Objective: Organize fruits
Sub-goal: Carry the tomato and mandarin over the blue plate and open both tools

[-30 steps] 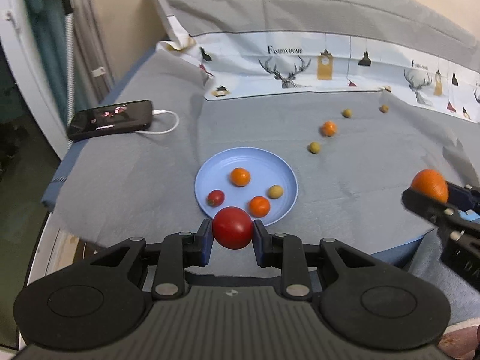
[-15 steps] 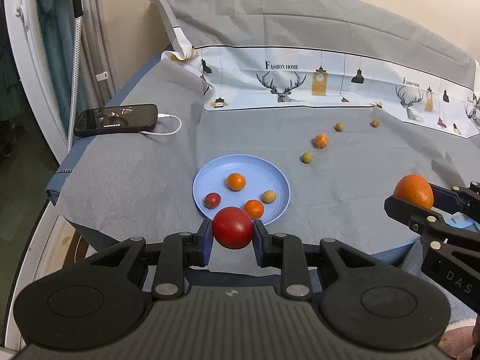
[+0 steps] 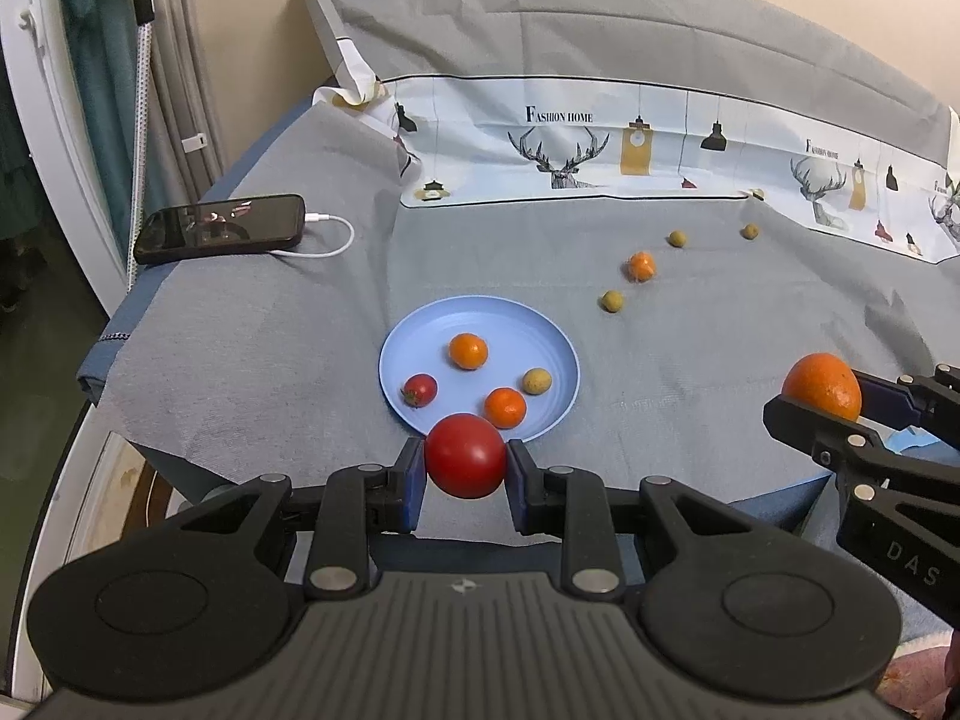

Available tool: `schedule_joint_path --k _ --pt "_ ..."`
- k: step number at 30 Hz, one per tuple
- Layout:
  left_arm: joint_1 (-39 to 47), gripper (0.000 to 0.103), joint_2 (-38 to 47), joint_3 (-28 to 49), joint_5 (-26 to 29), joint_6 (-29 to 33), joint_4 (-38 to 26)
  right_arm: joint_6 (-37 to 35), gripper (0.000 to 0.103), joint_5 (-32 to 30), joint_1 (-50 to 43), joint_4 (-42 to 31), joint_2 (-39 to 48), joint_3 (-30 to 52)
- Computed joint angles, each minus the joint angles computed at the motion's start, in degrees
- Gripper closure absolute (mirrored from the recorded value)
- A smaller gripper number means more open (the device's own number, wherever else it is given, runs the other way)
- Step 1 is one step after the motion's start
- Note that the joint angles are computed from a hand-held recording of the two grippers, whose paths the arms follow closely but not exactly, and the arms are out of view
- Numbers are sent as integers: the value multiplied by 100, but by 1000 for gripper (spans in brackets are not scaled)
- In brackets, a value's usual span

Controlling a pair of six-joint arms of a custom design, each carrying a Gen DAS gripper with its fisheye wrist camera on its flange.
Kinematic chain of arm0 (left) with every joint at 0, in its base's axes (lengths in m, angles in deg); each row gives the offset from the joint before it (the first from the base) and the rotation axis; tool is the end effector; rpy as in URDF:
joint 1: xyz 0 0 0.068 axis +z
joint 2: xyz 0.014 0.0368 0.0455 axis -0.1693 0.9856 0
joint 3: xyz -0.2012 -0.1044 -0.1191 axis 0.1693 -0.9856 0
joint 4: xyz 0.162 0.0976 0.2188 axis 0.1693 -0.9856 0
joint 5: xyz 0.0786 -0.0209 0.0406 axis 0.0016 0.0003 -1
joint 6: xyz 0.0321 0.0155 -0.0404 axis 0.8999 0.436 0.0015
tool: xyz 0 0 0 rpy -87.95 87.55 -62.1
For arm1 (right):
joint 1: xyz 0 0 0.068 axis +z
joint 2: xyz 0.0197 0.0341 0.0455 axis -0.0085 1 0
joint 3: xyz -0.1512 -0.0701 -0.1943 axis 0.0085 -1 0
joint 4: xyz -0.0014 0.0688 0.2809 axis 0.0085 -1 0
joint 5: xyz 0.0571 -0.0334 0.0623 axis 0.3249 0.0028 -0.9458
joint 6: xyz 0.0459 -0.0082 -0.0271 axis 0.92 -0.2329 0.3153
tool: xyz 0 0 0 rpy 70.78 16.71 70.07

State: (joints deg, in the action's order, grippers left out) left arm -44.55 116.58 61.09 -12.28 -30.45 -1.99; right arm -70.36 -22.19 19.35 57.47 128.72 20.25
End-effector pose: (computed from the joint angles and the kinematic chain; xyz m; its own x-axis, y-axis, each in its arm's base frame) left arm 0.2946 -0.1843 0.2500 -0.7393 -0.0677 -0.6700 -0.1304 0.9905 0.0438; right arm 0.3017 0.1143 0.2073 -0.4771 -0.2221 -0.8503 -0.4736 0.8800 0.0359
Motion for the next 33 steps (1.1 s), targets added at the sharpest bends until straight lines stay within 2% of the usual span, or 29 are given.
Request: schedule_joint_path --k 24,33 --pt "428 72 388 102 431 196 226 27 65 136 90 -311 713 568" --pt "895 72 885 524 692 486 371 28 65 262 147 -310 1487 1128"
